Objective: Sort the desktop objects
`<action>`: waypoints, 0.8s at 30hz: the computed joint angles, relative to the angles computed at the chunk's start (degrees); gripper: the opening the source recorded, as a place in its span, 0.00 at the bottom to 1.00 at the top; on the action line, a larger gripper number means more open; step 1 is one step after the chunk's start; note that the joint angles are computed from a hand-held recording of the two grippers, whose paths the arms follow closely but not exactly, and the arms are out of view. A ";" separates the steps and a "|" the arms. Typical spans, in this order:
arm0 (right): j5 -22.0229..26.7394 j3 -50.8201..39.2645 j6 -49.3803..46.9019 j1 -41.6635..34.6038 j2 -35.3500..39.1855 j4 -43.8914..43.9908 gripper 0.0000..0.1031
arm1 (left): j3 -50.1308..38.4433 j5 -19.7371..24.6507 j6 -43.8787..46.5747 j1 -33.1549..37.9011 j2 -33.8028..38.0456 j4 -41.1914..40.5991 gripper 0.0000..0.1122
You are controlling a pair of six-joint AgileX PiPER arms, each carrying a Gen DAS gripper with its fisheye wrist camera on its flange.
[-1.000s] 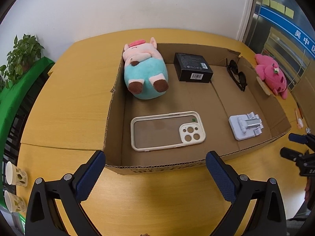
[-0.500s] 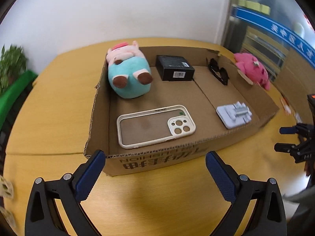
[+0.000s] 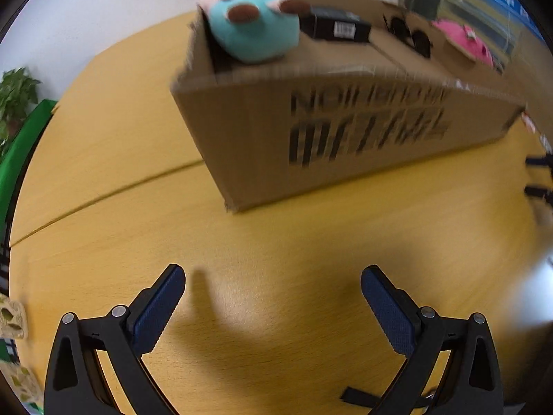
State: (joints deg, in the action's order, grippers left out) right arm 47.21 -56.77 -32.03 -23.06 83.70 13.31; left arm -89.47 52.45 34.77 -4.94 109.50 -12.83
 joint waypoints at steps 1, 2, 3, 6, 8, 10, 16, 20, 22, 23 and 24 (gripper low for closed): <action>-0.98 0.91 -4.12 -1.20 -0.38 2.21 1.00 | 0.41 -0.41 1.90 0.87 -0.20 -2.04 0.92; -1.65 1.75 -9.12 -2.61 -0.67 4.90 1.00 | 1.86 -1.31 6.10 2.40 -0.12 -6.18 0.92; -1.89 2.27 -13.86 -4.02 -0.73 7.47 1.00 | 3.39 -2.92 9.51 3.24 -0.64 -8.64 0.92; -2.20 3.84 -26.70 -7.98 -0.64 15.08 1.00 | 7.38 -7.36 20.09 5.49 -1.39 -17.63 0.92; -1.92 5.46 -37.89 -11.49 -0.53 22.10 1.00 | 8.42 -8.78 23.69 6.24 -1.27 -21.11 0.92; -1.05 6.12 -44.19 -13.93 -0.14 25.88 1.00 | 7.35 -8.29 24.17 6.34 -0.36 -21.15 0.92; 0.55 3.33 -48.68 -14.06 2.77 27.96 1.00 | 5.50 -6.64 26.79 6.82 1.21 -21.65 0.92; -0.46 3.63 -47.38 -12.46 2.36 27.70 1.00 | 3.99 -5.80 25.99 6.86 1.62 -20.98 0.92; -0.46 3.67 -47.38 -12.46 2.32 27.71 1.00 | 4.72 -6.04 26.41 6.98 1.27 -21.24 0.92; -0.46 3.70 -47.37 -12.45 2.30 27.71 1.00 | 5.04 -6.13 26.57 7.04 1.09 -21.34 0.92; -0.46 3.73 -47.38 -12.46 2.28 27.72 1.00 | 5.42 -6.32 26.76 7.04 0.94 -21.47 0.92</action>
State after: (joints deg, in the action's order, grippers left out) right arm 46.75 -53.04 -79.40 -35.52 85.98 41.02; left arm -84.05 46.13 61.53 2.09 110.45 -34.31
